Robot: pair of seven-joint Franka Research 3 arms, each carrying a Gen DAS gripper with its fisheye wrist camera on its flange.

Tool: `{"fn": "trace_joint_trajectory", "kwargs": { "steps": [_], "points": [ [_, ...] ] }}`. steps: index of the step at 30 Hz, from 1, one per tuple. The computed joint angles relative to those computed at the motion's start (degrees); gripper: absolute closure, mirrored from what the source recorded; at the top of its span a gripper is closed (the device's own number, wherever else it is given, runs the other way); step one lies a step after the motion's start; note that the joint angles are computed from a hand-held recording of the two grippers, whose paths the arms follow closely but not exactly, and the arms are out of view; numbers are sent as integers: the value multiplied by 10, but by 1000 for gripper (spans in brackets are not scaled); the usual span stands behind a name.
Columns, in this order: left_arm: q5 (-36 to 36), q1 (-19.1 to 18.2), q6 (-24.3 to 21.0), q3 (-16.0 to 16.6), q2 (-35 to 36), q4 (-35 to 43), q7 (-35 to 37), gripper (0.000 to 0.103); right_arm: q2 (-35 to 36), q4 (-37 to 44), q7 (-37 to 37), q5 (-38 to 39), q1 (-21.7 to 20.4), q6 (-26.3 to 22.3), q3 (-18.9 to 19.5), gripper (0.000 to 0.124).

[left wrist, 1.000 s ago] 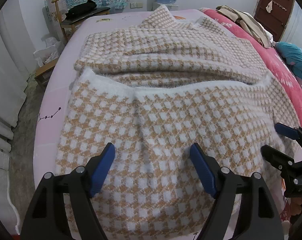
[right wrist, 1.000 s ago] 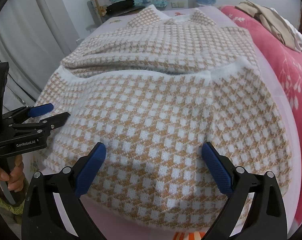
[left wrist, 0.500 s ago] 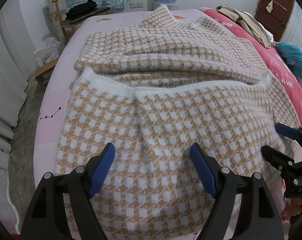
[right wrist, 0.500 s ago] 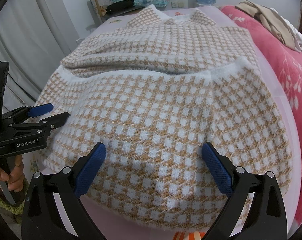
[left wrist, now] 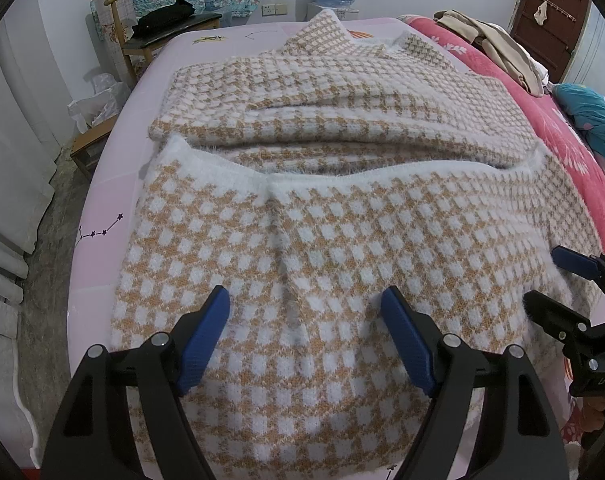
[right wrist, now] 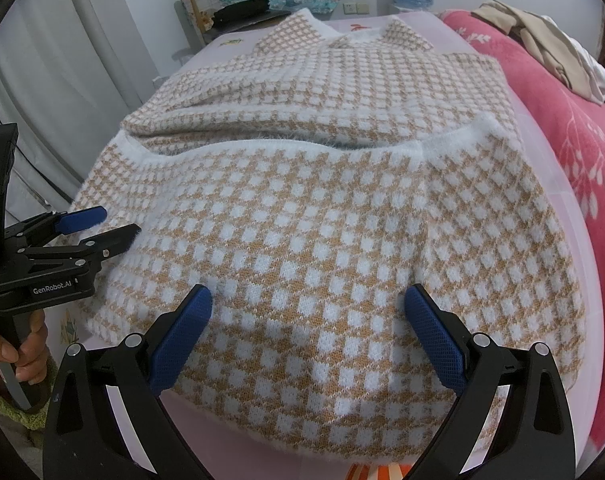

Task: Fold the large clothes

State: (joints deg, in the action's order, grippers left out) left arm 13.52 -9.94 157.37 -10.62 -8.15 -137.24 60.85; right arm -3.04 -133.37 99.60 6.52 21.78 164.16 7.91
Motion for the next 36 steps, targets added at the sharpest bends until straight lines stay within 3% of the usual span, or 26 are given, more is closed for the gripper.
{"fn": "trace_joint_trajectory", "kwargs": {
  "steps": [1, 3, 5, 8, 11, 15, 17, 21, 27, 28, 30, 32, 34, 36],
  "points": [
    [3, 14, 20, -13, 0, -8, -8, 27, 1, 0, 7, -6, 10, 2, -10, 31],
    [-15, 78, 22, -77, -3, -9, 8, 27, 0, 0, 8, -9, 54, 1, -54, 31],
    [-28, 106, 30, -104, -4, -12, 21, 27, 0, 0, 11, -13, 73, 1, -73, 31],
    [-44, 73, 35, -70, -11, -16, 36, 26, 1, 3, 9, -14, 80, -5, -81, 31],
    [-47, 96, 45, -88, -28, -20, 42, 26, 3, 13, -16, 11, 76, -16, -79, 31],
    [24, 39, 67, -16, -44, -15, 5, 26, -3, 26, -9, -20, 66, -17, -79, 31],
    [10, 50, 66, -20, -47, -2, 20, 26, -9, 35, -32, -7, 65, -12, -85, 31],
    [-71, 125, 82, -78, -22, 48, 101, 26, 0, 81, -60, -14, 54, -17, -93, 31],
    [-109, 132, 88, -67, 86, 185, 146, 26, 67, 211, -167, 71, 32, -42, -105, 31],
    [-115, 110, 58, -44, 113, 229, 158, 26, 84, 240, -190, 99, 26, -55, -106, 31],
    [-167, 32, -1, 36, 163, 312, 193, 26, 134, 319, -213, 138, 11, -90, -108, 31],
    [-225, -1, -52, 72, 230, 412, 231, 27, 192, 410, -219, 167, 5, -146, -122, 31],
    [-222, 30, -95, 35, 300, 512, 228, 27, 262, 510, -189, 153, -52, -184, -71, 31],
    [-184, 92, -106, -52, 386, 612, 217, 27, 331, 610, -146, 107, -106, -224, -10, 31]
  ]
}}
